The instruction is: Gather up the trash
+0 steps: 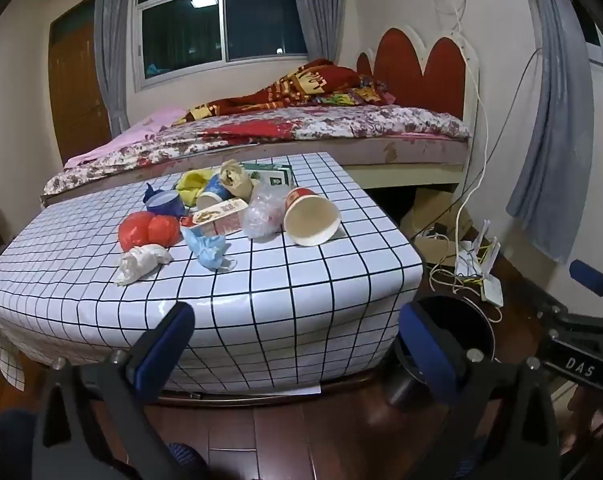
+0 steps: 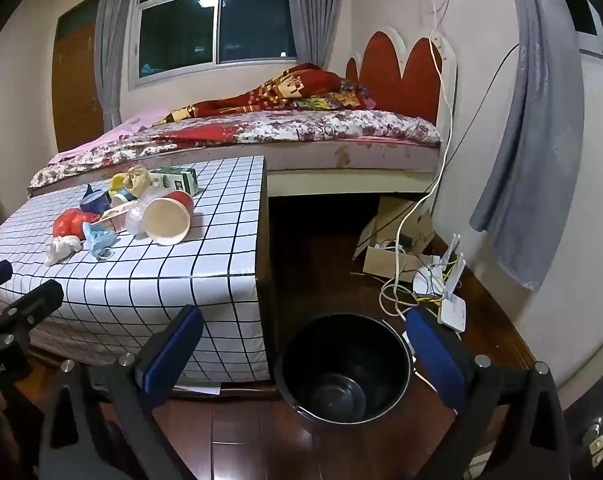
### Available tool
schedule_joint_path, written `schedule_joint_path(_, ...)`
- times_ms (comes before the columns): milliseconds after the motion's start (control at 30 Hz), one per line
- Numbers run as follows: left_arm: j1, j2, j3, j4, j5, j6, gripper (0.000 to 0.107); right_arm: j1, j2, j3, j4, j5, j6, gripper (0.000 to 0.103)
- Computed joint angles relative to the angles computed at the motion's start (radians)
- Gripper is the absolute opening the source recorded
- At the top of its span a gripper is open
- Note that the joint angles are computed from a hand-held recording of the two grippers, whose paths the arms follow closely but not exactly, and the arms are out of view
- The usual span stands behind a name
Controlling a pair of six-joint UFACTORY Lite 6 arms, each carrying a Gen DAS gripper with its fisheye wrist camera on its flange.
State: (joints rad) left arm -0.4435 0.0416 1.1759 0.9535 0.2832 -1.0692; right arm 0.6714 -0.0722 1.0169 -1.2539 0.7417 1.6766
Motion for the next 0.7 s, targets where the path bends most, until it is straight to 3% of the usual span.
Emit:
schedule_joint_path(100, 0.018, 0.008, 0.0, -0.041, -0.016, 0.039, 0.102, -0.037, 0.045, 0.04, 0.02, -0.035, -0.025, 0.102)
schedule_joint_path(200, 0.04, -0.02, -0.034, -0.013, -0.032, 0.032, 0.102, 0.0, -0.023, -0.041, -0.073, -0.011, 0.092, 0.102)
schedule_joint_path(300, 0.054, -0.023, -0.074, 0.118, -0.06, -0.092, 0.102, 0.0, -0.015, -0.042, -0.068, -0.016, 0.081, 0.102)
schedule_joint_path(367, -0.006, -0.014, -0.059, 0.183, 0.003, -0.168, 0.102, 0.0, -0.003, -0.038, -0.067, -0.023, 0.084, 0.102)
schedule_joint_path(700, -0.011, -0.004, -0.048, 0.169, 0.01, -0.156, 0.102, 0.014, 0.006, -0.032, -0.079, -0.017, 0.088, 0.102)
